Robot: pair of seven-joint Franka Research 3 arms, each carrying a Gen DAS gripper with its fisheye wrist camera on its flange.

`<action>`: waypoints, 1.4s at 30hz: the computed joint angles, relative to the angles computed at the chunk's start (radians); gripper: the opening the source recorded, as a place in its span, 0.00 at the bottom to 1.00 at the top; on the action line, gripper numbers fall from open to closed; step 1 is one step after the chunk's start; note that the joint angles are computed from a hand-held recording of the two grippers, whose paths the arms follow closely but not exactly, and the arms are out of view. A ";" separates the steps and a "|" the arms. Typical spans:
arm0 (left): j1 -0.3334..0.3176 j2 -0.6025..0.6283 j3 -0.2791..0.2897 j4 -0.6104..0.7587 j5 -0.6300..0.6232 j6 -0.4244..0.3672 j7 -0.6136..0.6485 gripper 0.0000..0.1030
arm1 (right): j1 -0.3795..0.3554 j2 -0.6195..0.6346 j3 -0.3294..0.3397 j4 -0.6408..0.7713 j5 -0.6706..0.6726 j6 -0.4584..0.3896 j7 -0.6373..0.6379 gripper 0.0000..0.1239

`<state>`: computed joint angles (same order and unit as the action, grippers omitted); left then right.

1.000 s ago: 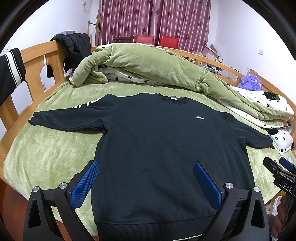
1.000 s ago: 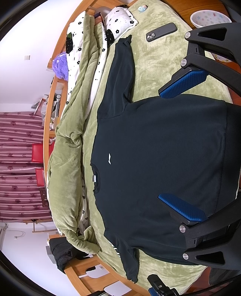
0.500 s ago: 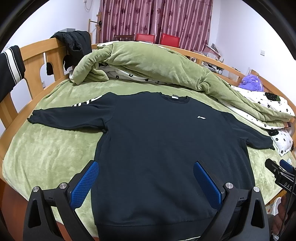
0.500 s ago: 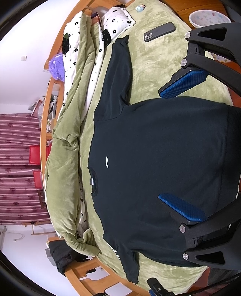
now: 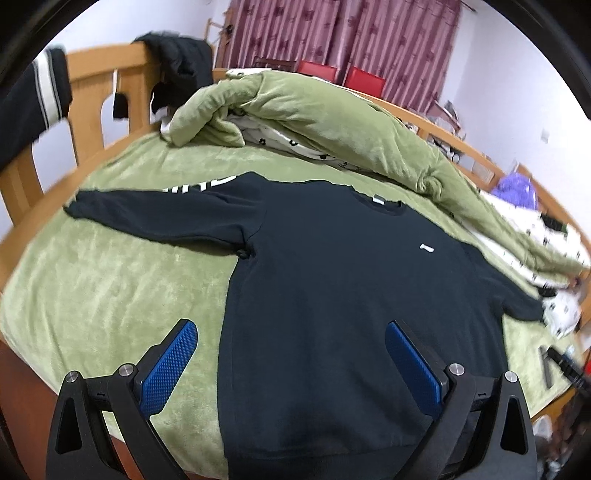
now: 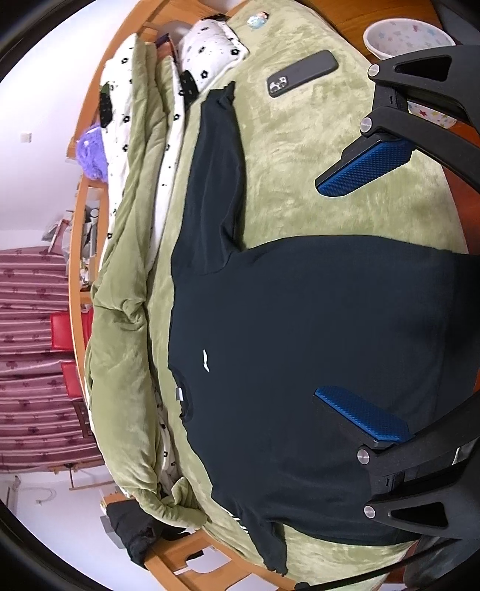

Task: Fold small clothes

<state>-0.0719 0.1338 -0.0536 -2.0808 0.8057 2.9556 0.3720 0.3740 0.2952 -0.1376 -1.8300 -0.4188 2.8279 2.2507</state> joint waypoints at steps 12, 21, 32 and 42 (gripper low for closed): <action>0.048 0.065 0.056 0.112 0.126 -0.090 -0.058 0.99 | 0.006 0.089 -0.033 0.132 0.092 -0.002 -0.077 0.81; 0.129 0.189 0.097 0.179 -0.037 -0.056 0.025 0.93 | 0.015 0.218 0.004 0.334 0.146 -0.065 -0.186 0.81; 0.183 0.316 0.162 0.240 -0.190 -0.008 0.065 0.87 | 0.022 0.314 0.059 0.414 0.333 0.046 -0.363 0.81; 0.277 0.533 0.166 0.505 -0.376 -0.052 0.188 0.77 | 0.052 0.499 0.046 0.675 0.394 -0.093 -0.417 0.74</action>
<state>0.2047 0.6670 0.1122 -1.5758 0.4300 2.9039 0.5595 0.4260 0.7947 -0.0920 -1.1547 -0.0251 2.7352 1.8338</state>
